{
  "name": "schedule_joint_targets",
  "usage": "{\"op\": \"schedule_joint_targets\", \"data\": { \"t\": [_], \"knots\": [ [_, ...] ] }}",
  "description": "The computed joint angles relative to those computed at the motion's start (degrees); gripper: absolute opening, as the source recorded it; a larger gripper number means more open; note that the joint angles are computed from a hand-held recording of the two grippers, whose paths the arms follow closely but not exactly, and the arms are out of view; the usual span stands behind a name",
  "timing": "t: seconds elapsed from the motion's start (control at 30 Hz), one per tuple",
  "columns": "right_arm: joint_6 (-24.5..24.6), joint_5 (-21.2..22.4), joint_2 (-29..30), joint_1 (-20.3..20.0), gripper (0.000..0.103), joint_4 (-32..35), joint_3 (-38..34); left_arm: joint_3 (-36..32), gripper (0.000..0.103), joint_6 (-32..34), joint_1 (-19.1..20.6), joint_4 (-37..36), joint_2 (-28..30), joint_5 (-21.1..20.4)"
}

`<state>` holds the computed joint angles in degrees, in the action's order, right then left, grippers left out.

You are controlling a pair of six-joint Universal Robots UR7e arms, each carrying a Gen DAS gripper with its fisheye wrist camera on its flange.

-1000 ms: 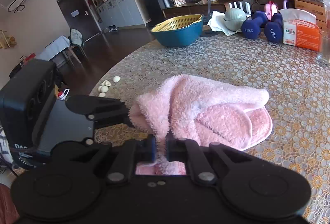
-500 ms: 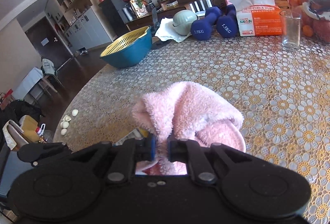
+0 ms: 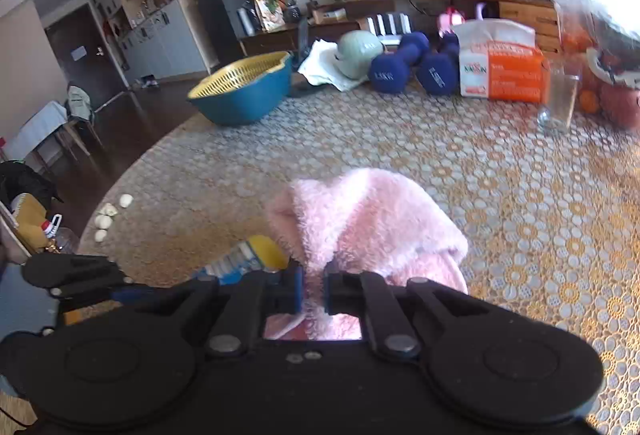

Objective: Clean container
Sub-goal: 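Rub the towel over the bottle's yellow cap and side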

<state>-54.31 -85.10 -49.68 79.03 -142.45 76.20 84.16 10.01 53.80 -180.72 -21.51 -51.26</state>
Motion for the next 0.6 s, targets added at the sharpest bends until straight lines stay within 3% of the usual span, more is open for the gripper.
{"op": "schedule_joint_targets", "data": {
  "t": [0.13, 0.27, 0.4, 0.6],
  "knots": [
    [-4.0, 4.0, -3.8, 0.6, 0.009, 5.7, 2.8, -0.1, 0.061, 0.2, -0.1, -0.4, 0.2, 0.3],
    [-7.4, 4.4, -5.4, 1.5, 0.009, 10.2, 5.2, -0.1, 0.061, 0.6, -0.1, -0.7, 0.3, 0.6],
    [-6.3, 2.8, -4.2, 1.9, 0.009, 12.9, 5.1, -0.3, 0.061, 1.1, -0.4, -0.6, 0.7, 1.4],
    [-5.9, 0.9, -2.0, 2.2, 0.008, 10.6, 3.5, -0.3, 0.061, 0.6, -0.3, -0.5, 0.6, 1.1]
  ]
}}
